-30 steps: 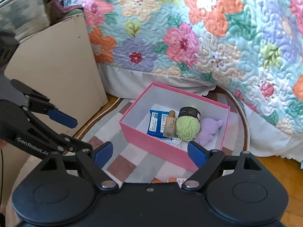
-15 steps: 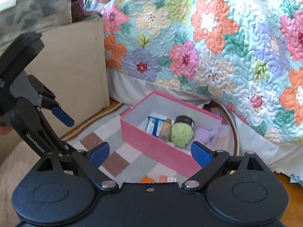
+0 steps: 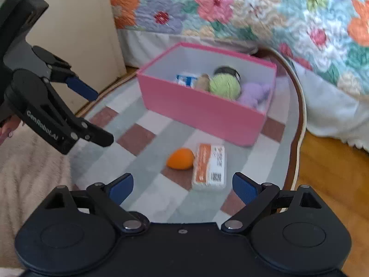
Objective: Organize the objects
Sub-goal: 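Move the left tool down over the clear orange-labelled floss box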
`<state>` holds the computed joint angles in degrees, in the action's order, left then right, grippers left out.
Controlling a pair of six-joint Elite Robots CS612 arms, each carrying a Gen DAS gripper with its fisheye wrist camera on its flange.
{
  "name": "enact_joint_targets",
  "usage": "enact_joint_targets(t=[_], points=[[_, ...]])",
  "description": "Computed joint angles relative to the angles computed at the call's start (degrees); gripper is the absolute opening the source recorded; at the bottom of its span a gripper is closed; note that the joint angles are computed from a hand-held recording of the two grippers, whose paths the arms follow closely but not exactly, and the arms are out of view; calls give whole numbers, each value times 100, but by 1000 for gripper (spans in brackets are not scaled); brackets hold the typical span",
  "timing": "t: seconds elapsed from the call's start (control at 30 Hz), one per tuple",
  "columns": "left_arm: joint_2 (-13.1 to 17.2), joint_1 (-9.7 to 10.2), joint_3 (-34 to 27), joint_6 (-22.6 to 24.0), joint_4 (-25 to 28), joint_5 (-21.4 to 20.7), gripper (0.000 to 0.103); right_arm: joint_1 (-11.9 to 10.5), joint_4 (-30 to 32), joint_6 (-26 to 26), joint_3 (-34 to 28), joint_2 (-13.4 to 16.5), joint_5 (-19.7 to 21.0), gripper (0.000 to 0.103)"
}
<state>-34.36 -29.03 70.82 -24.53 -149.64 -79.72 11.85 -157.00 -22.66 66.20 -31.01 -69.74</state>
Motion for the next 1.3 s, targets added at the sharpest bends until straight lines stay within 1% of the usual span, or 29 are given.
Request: enact_joint_targets(t=[0.1, 0.17, 0.27, 0.37, 0.47, 0.53, 0.63, 0.7, 0.73, 0.77, 0.8, 0.83, 0.87, 0.93, 0.97, 1.03, 1.07, 1.13, 1.2, 1.23, 1.3], points=[[208, 51, -240, -94, -96, -240, 92, -52, -198, 237, 17, 95, 208, 95], [352, 80, -427, -185, -131, -348, 92, -68, -286, 404, -27, 185, 263, 95], [597, 113, -757, -258, -141, -385, 92, -52, -207, 446, -172, 323, 152, 95], [868, 143, -1129, -286, -90, -407, 90, -26, -21, 589, -388, 483, -17, 92], [1161, 196, -1525, -324, -15, -564, 89, -29, 26, 728, -533, 636, 50, 89], [1331, 210, -1764, -281, 90, -586, 89, -33, 149, 768, -637, 722, 161, 89], [1544, 219, -2064, -191, 211, -513, 89, -26, 344, 863, -792, 824, 243, 88], [1679, 249, -2243, -214, 205, -636, 89, -20, 412, 1000, -830, 852, 289, 88], [1720, 265, -2291, -242, 171, -715, 89, -15, 452, 1040, -850, 862, 303, 88], [1766, 277, -2337, -302, 120, -756, 83, -10, 413, 1086, -841, 867, 314, 88], [1804, 281, -2374, -347, 79, -754, 73, -4, 347, 1148, -830, 874, 309, 88], [1833, 286, -2402, -324, 26, -786, 71, 2, 311, 1213, -835, 887, 297, 88], [1867, 299, -2414, -294, -110, -862, 71, 8, 298, 1317, -852, 906, 288, 88], [1912, 318, -2425, -285, -310, -972, 65, 12, 362, 1539, -926, 960, 313, 88], [1935, 333, -2420, -296, -442, -1058, 62, 16, 401, 1664, -974, 993, 304, 87], [1970, 376, -2425, -372, -606, -1337, 52, 27, 455, 1802, -1066, 1055, 282, 79], [1981, 407, -2430, -486, -628, -1539, 52, 40, 469, 1834, -1095, 1076, 239, 77], [1955, 426, -2397, -572, -567, -1727, 50, 69, 414, 1897, -1104, 1091, 119, 68], [1894, 430, -2317, -537, -466, -1888, 50, 87, 304, 1960, -1074, 1091, 4, 66], [1864, 435, -2272, -574, -439, -2012, 50, 100, 251, 1999, -1037, 1076, -114, 66], [1834, 466, -2194, -770, -539, -2324, 50, 117, 65, 2069, -932, 1043, -366, 66]])
